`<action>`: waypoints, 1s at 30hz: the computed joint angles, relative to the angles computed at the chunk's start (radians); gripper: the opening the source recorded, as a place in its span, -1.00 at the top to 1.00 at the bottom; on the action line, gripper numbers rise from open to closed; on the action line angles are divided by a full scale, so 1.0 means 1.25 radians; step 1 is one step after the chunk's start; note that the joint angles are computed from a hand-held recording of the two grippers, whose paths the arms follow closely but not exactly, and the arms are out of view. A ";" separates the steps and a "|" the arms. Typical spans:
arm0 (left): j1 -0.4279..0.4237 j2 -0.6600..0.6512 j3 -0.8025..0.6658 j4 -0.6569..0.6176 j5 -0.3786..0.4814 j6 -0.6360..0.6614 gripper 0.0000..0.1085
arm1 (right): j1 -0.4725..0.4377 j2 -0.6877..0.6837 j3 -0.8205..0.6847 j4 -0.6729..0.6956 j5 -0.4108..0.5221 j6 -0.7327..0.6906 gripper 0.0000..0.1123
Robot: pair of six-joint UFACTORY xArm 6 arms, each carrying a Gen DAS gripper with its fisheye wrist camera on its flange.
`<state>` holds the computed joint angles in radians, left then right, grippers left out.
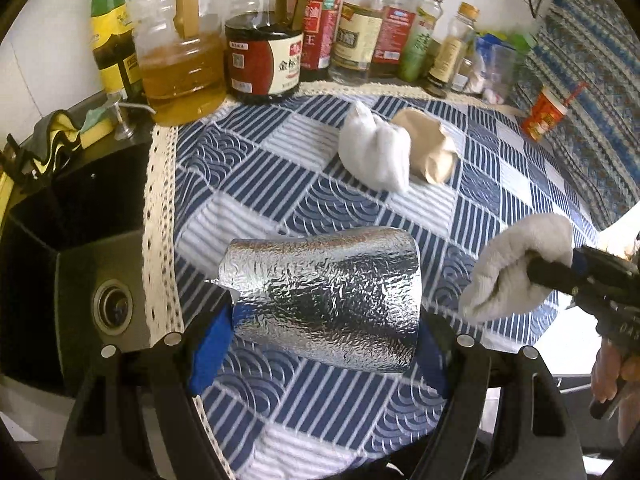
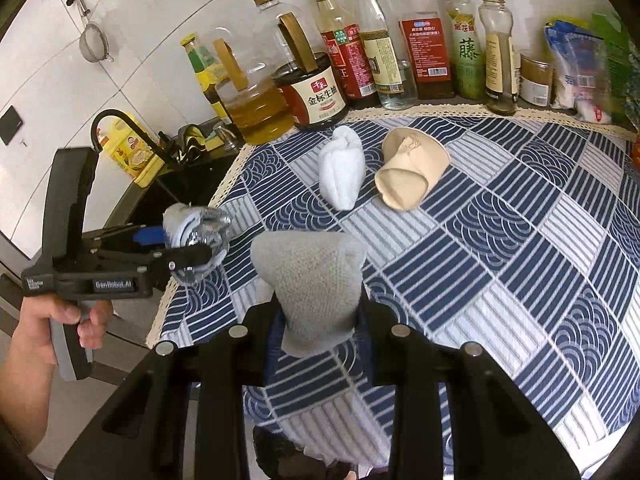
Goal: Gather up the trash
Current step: 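Carry the foil roll with the left tool and the grey sock with the right tool down to the bin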
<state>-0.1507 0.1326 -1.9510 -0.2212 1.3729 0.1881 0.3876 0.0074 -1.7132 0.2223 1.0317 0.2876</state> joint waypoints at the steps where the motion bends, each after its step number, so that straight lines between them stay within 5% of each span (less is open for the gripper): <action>1: 0.002 -0.018 0.023 -0.005 -0.005 0.003 -0.41 | 0.005 -0.010 0.008 -0.006 0.000 0.007 0.42; 16: 0.041 -0.313 0.368 -0.073 -0.027 0.049 -0.41 | 0.122 -0.135 0.121 -0.098 0.009 0.113 0.42; 30: 0.100 -0.488 0.567 -0.132 0.010 0.091 -0.41 | 0.229 -0.219 0.241 -0.130 0.007 0.208 0.42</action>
